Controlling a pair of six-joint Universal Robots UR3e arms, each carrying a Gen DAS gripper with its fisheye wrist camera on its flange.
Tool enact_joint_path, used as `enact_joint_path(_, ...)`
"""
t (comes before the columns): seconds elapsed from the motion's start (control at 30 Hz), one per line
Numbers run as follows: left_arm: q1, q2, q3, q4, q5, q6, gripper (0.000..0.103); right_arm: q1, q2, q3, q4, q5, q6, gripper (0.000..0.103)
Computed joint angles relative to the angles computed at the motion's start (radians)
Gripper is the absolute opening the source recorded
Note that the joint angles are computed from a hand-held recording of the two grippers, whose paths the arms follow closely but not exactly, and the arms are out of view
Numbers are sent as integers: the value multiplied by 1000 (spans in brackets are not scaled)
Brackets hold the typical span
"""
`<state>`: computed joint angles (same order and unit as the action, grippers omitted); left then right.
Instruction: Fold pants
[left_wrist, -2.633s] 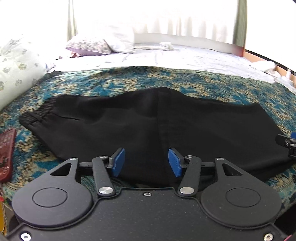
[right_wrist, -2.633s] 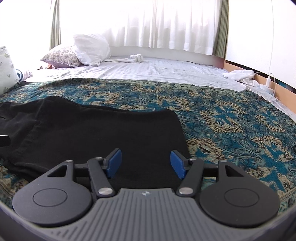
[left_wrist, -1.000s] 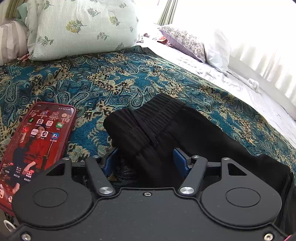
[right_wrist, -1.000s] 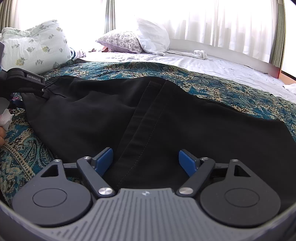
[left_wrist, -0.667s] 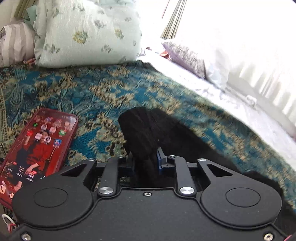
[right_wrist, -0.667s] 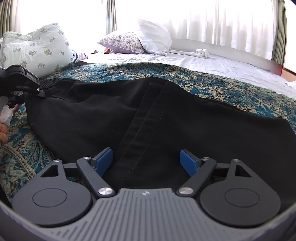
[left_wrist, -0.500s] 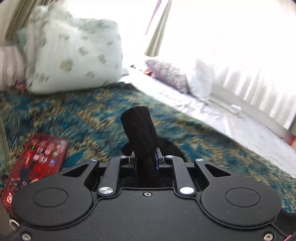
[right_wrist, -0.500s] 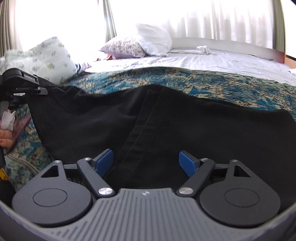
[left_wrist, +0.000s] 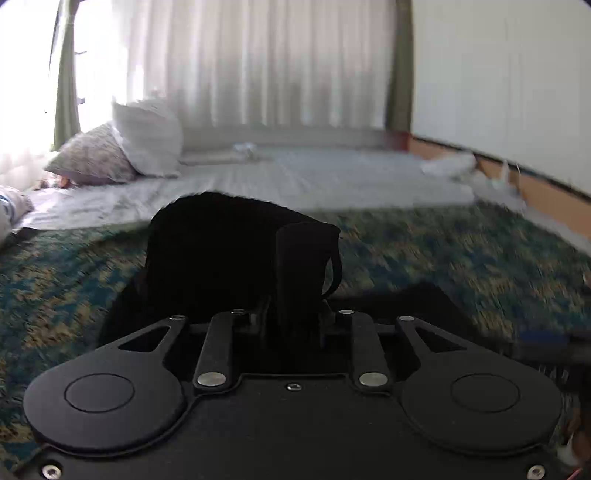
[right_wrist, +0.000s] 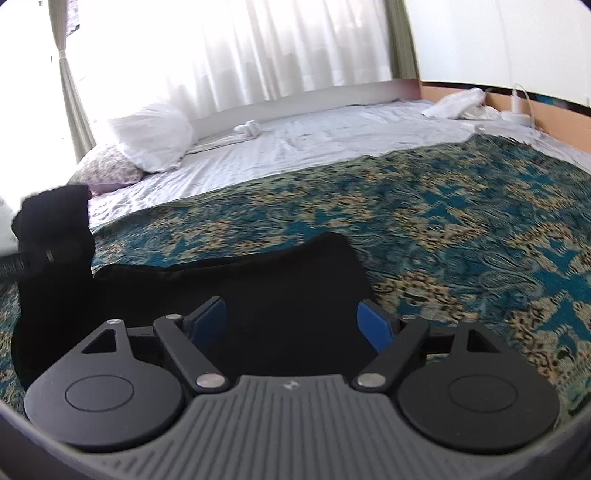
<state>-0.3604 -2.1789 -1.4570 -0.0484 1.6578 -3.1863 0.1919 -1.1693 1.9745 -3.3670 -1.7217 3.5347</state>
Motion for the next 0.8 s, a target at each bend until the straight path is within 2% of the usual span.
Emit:
enact_joint_path(0.07,-51,-61,78,-152,-4,17,33,-56,-34,80,-38,45,18,88)
enact_joint_path(0.1,-60,-68,80,-194,-31,11,33,-78,-43,110,-51,67,20,88)
enact_joint_path(0.13,-53,-57,43,-192,-80,4,35,-90,-43,126,-59,81,19,88)
enact_joint_path(0.17,-44,-37,-14,-149,-129,-3,41,-96,-40,135,-61,92,14,88)
enact_joint_path(0.23,-35,12,-122,-62,-171,-4,55,-93,-19,138,-69,108,3,88)
enact_joint_path(0.27,-33,36,-162,-26,-171,3,57,-91,-9,138,-74,123,0,88)
enact_joint_path(0.43,41,238,-437,138,-172,37,57,-52,51,87,-92,199,8,88)
enact_joint_path(0.53,98,307,-541,216,-147,-14,53,-21,94,35,-89,260,12,88)
enact_joint_path(0.63,120,303,-569,280,-36,-58,45,21,144,-47,-58,290,36,88)
enact_joint_path(0.7,131,288,-559,277,36,-71,44,47,183,-108,-35,299,69,88)
enact_joint_path(0.8,147,231,-543,319,81,-60,39,81,237,-193,-19,297,124,88)
